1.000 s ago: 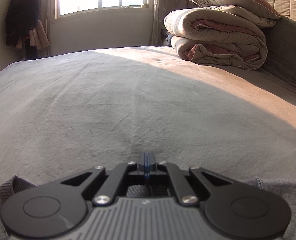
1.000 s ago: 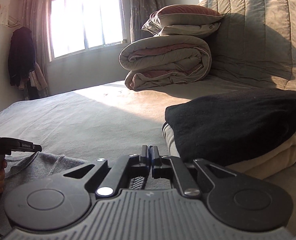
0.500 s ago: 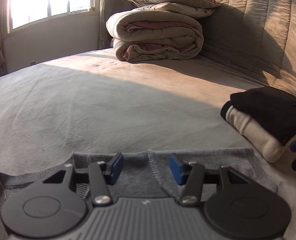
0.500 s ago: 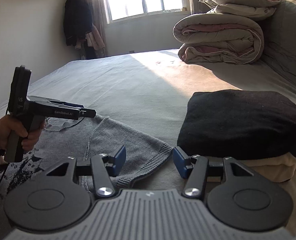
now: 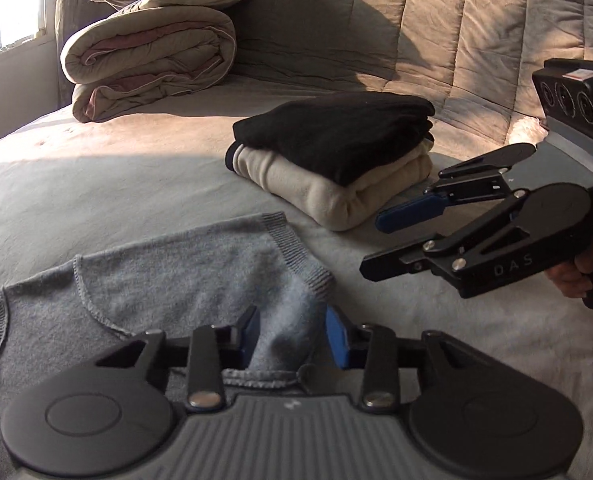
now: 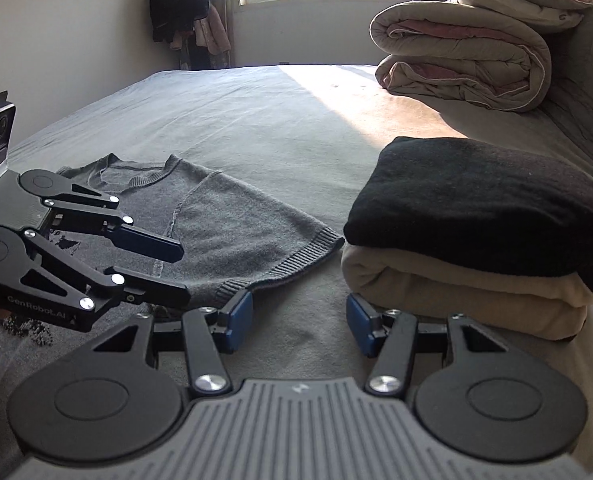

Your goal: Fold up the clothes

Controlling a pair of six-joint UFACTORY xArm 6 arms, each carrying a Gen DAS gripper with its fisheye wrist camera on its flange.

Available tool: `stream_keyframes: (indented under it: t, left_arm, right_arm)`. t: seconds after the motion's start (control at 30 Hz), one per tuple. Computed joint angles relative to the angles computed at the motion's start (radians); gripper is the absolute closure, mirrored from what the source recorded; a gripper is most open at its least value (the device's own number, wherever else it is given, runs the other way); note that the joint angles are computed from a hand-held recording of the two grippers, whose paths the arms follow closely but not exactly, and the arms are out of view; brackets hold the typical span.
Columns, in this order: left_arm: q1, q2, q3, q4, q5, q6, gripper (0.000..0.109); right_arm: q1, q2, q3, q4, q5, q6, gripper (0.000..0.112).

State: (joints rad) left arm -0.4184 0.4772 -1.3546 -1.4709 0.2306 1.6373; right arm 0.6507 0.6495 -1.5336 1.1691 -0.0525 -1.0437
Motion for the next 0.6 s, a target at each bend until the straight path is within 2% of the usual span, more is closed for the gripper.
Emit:
stream_keyframes:
  t: [0.03,0.07,0.1,0.13,0.23,0.33,0.4,0.53,0.6]
  left_arm:
    - [-0.002,0.014,-0.010,0.000,-0.010,-0.009,0.098]
    - [0.002,0.027,-0.021,0.004,-0.013,-0.038,0.104]
    - [0.019,0.036,-0.031,0.013,0.015,-0.097,0.104]
    - [0.052,0.044,-0.042,0.013,0.085,-0.179,0.104]
    - [0.152,0.086,-0.089,0.004,0.301,-0.396,0.104]
    - [0.224,0.136,-0.125,-0.042,0.463,-0.510,0.105]
    - [0.240,0.146,-0.127,-0.064,0.504,-0.522,0.105]
    - [0.246,0.148,-0.126,-0.067,0.525,-0.533,0.105]
    - [0.244,0.147,-0.127,-0.066,0.524,-0.529,0.105]
  right_arm:
    - [-0.003,0.003,-0.001,-0.011,0.012,0.008,0.056]
    - [-0.005,0.007,-0.004,-0.018,0.023,0.013,0.056]
    - [-0.008,0.010,-0.006,-0.034,0.035,0.026,0.056]
    - [-0.010,0.015,-0.013,-0.021,0.047,0.012,0.056]
    - [-0.015,0.036,-0.067,0.159,0.114,-0.156,0.056]
    - [-0.036,0.059,-0.126,0.366,0.226,-0.333,0.058]
    - [-0.053,0.080,-0.159,0.448,0.297,-0.387,0.063]
    - [-0.067,0.137,-0.223,0.425,0.349,-0.298,0.086]
    - [-0.071,0.142,-0.233,0.456,0.364,-0.310,0.095]
